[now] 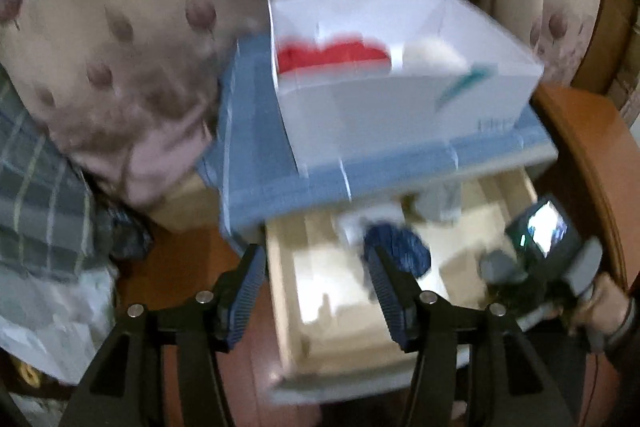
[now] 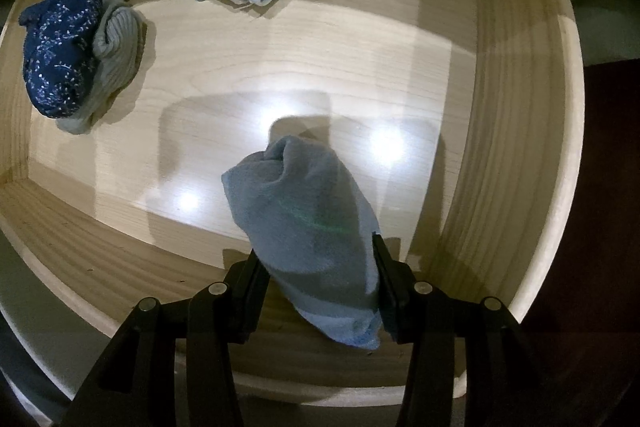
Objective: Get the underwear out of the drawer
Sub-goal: 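Withdraw the open left gripper from the box back over the drawer, then carry the grey sock into the white box and open the right gripper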
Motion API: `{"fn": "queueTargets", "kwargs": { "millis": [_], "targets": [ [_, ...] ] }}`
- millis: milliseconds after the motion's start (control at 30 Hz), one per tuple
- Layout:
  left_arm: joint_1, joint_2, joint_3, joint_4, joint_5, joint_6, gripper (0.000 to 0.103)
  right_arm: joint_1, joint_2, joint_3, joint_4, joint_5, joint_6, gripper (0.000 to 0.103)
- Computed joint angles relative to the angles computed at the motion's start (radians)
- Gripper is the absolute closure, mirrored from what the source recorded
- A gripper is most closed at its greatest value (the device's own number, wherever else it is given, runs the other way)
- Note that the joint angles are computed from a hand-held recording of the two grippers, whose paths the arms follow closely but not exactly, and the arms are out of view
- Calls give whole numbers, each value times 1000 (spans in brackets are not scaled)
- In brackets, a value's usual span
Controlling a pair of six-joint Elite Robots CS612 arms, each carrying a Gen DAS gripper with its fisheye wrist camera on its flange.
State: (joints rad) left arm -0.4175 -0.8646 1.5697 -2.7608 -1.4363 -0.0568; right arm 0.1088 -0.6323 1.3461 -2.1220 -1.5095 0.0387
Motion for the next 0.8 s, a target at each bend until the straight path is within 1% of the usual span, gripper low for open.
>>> {"fn": "queueTargets", "kwargs": {
  "millis": [100,200,267,367,467,667,733,800],
  "targets": [
    [-3,16,20,17,-10,-61,48,2,0,-1,6,-2,3,57],
    [-10,36,37,-7,5,-126,48,4,2,-5,13,-4,6,57],
    [-10,48,39,-13,-8,-170,48,3,9,-10,13,-3,3,56],
    [-14,65,39,-21,-3,-210,48,3,15,-18,18,-3,4,56],
    [-19,80,36,-23,20,-234,48,3,17,-20,19,-3,3,56],
    [-26,99,29,-2,46,-245,48,5,16,-23,18,-10,3,57],
    [-26,99,33,-21,47,-246,48,6,15,-23,18,-13,4,58],
    [-30,101,39,-37,69,-252,48,8,13,-17,11,-20,2,59]
  ]
}}
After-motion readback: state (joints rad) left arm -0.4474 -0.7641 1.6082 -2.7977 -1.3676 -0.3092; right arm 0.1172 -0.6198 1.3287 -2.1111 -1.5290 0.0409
